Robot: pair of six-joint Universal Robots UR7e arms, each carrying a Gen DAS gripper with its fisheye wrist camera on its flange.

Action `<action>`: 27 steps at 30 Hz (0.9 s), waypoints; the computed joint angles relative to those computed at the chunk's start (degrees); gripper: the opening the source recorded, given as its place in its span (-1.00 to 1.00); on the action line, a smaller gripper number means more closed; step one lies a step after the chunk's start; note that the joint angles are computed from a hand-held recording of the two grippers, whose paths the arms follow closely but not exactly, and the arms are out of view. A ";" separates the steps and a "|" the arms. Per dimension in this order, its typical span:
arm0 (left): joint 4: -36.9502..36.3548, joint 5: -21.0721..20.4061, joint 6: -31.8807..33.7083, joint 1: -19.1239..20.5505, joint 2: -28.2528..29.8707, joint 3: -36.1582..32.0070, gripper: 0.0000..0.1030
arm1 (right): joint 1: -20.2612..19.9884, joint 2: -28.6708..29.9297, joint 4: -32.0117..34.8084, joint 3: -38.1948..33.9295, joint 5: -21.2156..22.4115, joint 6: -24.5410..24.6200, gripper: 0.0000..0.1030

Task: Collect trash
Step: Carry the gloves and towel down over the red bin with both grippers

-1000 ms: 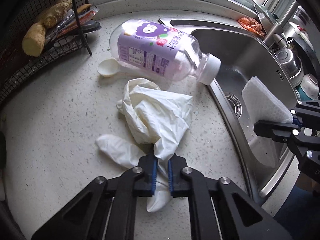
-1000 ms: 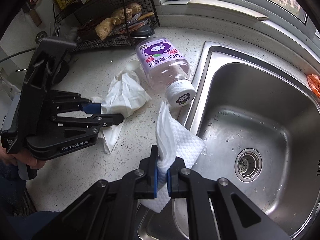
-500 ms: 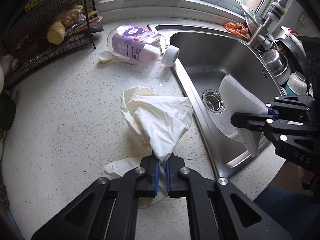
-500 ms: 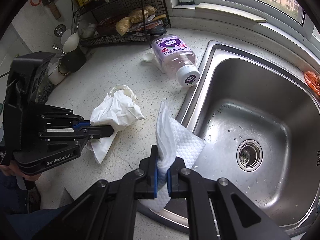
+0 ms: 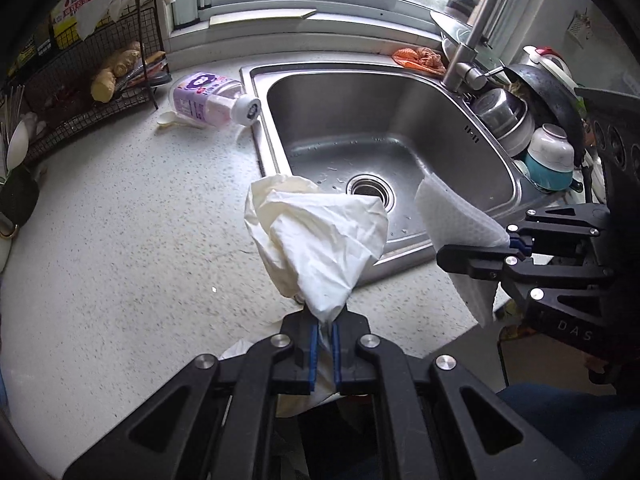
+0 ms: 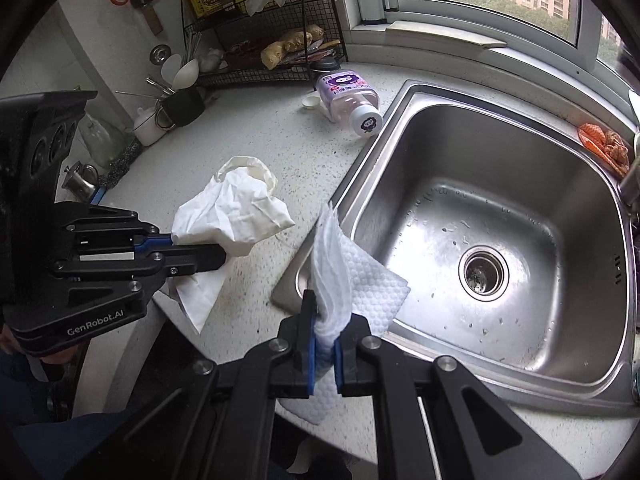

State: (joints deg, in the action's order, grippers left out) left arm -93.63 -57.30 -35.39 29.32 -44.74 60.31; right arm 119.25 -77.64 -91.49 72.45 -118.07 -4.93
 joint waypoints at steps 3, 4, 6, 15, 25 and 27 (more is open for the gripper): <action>-0.56 -0.63 -2.57 -1.89 -0.27 2.20 -0.91 | 0.27 -3.73 1.47 2.25 0.03 0.56 -0.88; -0.58 -0.98 -3.41 -2.44 -0.28 2.73 -0.91 | 0.27 -4.92 2.23 2.91 0.09 0.98 -0.88; -1.53 -1.71 -4.20 -3.52 -0.46 4.36 -0.91 | 0.34 -6.87 3.66 4.07 0.07 1.68 -0.88; -5.86 -4.71 -7.12 -7.19 -0.83 12.28 -0.91 | -1.40 -15.11 7.82 10.71 0.44 3.12 -0.88; -14.53 -11.26 -6.18 -5.69 1.40 20.87 -0.91 | -6.42 -20.18 7.74 19.53 0.53 4.38 -0.88; -17.69 -11.68 -4.94 -4.85 1.89 23.70 -0.91 | -7.92 -21.08 6.01 22.37 0.10 3.53 -0.88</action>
